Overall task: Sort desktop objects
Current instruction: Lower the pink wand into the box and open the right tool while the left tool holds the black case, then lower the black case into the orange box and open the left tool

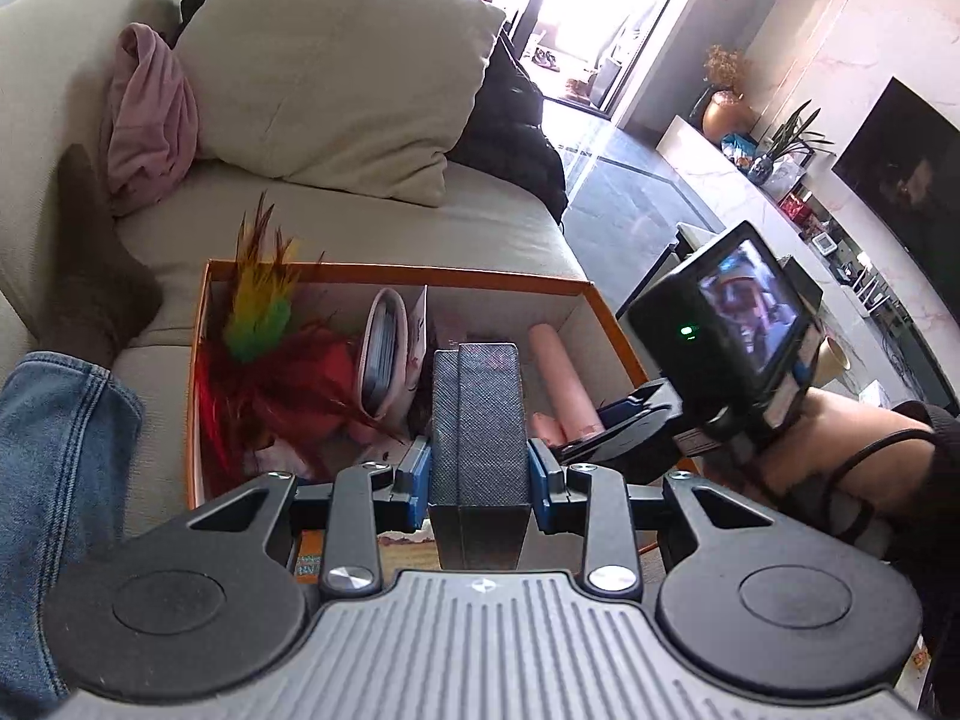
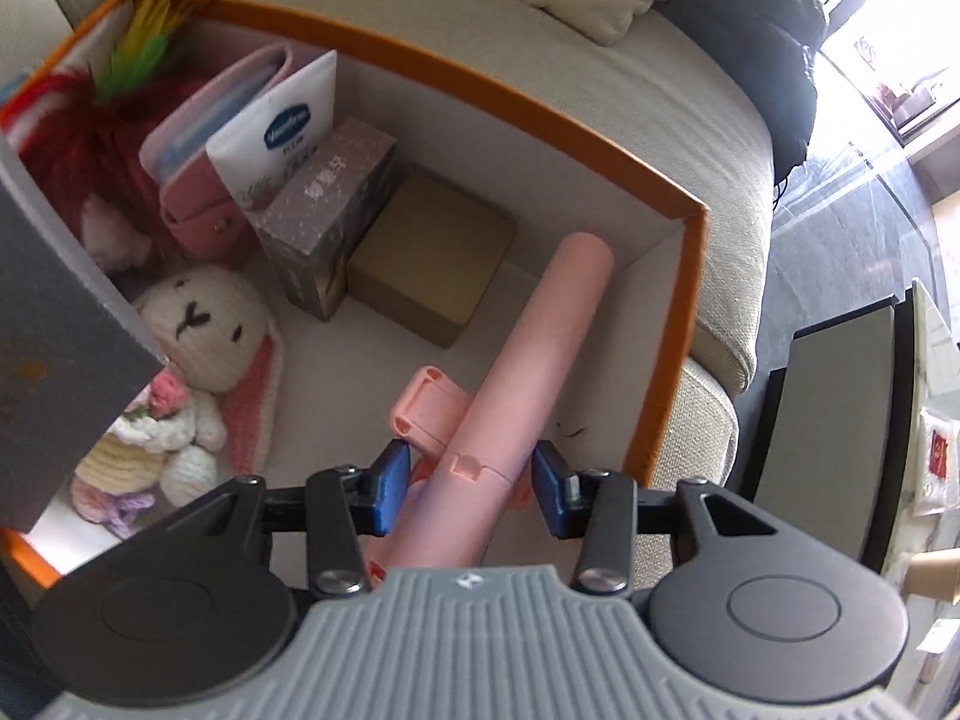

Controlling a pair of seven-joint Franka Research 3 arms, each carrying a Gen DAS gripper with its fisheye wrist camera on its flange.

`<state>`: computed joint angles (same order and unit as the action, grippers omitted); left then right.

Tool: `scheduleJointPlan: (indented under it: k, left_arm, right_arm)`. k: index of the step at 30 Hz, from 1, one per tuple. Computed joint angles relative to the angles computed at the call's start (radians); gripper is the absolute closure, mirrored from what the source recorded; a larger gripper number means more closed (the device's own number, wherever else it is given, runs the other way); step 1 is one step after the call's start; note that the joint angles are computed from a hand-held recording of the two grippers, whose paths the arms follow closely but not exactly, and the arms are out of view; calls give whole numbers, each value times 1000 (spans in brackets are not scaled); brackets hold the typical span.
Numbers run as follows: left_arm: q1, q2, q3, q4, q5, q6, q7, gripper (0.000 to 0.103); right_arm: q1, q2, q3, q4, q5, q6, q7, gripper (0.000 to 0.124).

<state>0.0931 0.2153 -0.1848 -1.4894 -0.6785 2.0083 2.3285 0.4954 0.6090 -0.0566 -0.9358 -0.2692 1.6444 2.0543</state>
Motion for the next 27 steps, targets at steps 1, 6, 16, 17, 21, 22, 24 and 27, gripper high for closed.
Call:
scheduleJointPlan:
  k: [1, 6, 16, 17, 21, 22, 24, 27]
  left_arm:
    - [0, 4, 0, 2, -3, -2, -4, 66]
    - [0, 14, -5, -3, -12, 1, -18, 66]
    - [-18, 22, -19, -19, -1, 44, -51, 66]
    - [-21, 20, -21, -25, 0, 48, -49, 66]
    - [-53, -8, -28, -87, 26, 146, -32, 66]
    - [-62, -13, -29, -102, 36, 173, -31, 66]
    - [-78, -10, -32, -114, 54, 205, -38, 66]
    - [-95, 4, -37, -117, 81, 218, -62, 66]
  right_arm:
    - [-1, 9, -1, 11, -1, -3, -4, 77]
    - [0, 46, -2, 61, -2, -35, -55, 77]
    - [-2, -103, -4, -142, -37, 99, -30, 75]
    - [-1, -132, -2, -179, -49, 123, -16, 75]
    - [7, -251, 13, -342, -127, 231, 46, 72]
    - [3, -272, 20, -369, -138, 249, 58, 71]
    - [-6, -299, 29, -402, -160, 282, 83, 71]
    - [-12, -355, 47, -479, -193, 325, 129, 71]
